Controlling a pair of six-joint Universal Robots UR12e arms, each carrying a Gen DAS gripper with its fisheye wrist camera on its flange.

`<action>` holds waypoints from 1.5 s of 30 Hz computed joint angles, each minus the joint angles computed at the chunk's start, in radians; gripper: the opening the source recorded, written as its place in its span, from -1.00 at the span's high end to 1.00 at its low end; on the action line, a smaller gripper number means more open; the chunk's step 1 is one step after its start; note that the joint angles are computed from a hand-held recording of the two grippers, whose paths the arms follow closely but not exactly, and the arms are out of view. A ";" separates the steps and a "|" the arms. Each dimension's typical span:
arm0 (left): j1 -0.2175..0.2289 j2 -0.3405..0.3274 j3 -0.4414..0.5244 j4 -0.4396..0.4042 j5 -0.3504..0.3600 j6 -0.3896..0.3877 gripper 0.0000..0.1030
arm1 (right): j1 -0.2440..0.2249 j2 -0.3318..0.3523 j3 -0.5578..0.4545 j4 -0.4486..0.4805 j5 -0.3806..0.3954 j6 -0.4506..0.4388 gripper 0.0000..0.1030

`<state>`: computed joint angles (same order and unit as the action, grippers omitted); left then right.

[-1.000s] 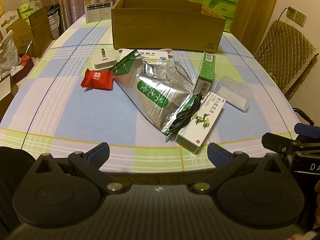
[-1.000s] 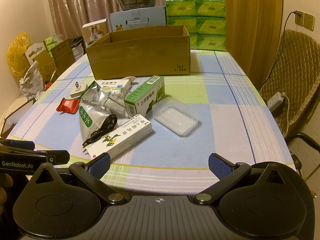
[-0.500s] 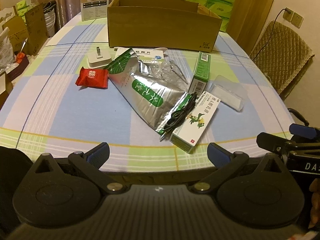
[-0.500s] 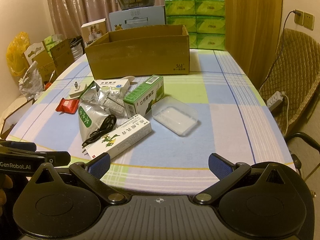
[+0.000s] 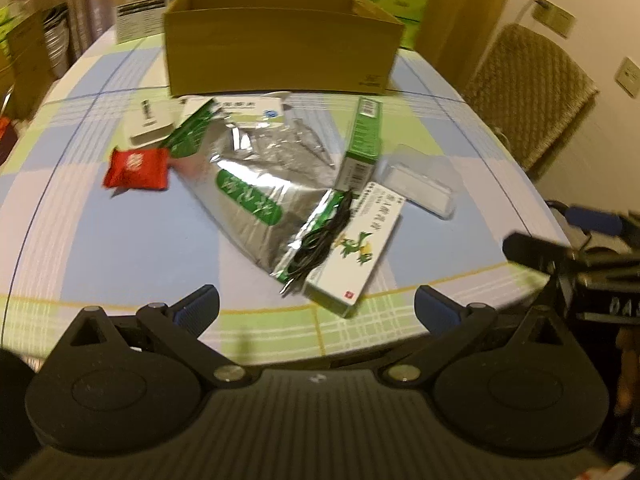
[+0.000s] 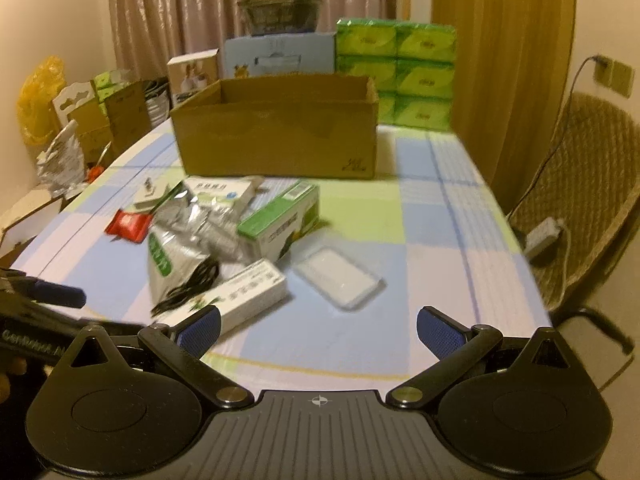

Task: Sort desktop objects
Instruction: 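Move the left gripper toward the white-green ointment box, then close the left gripper on the white-green ointment box while the right gripper approaches the clear tray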

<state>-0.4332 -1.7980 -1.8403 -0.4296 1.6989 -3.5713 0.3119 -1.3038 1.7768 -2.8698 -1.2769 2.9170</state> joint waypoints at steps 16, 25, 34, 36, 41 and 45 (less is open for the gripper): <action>0.047 -0.031 0.017 0.012 -0.127 0.233 -0.45 | -0.013 0.030 -0.065 0.111 0.050 -0.062 -0.96; 0.063 -0.050 0.022 -0.026 -0.168 0.332 -0.13 | -0.002 0.059 -0.099 0.149 0.029 -0.084 -0.95; 0.065 -0.077 0.031 0.012 -0.205 0.310 0.12 | 0.000 0.075 -0.120 0.181 0.017 -0.071 -0.95; 0.063 -0.085 0.035 0.026 -0.203 0.294 0.13 | -0.001 0.079 -0.124 0.182 0.018 -0.066 -0.95; 0.059 -0.099 0.047 0.042 -0.200 0.274 0.13 | -0.001 0.089 -0.135 0.175 0.021 -0.073 -0.95; 0.064 -0.092 0.040 0.058 -0.205 0.262 0.11 | -0.004 0.096 -0.143 0.181 0.031 -0.082 -0.95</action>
<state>-0.3691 -1.8897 -1.8000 -0.3719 1.4939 -3.3090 0.3082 -1.2077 1.6342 -2.6883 -1.2459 2.8355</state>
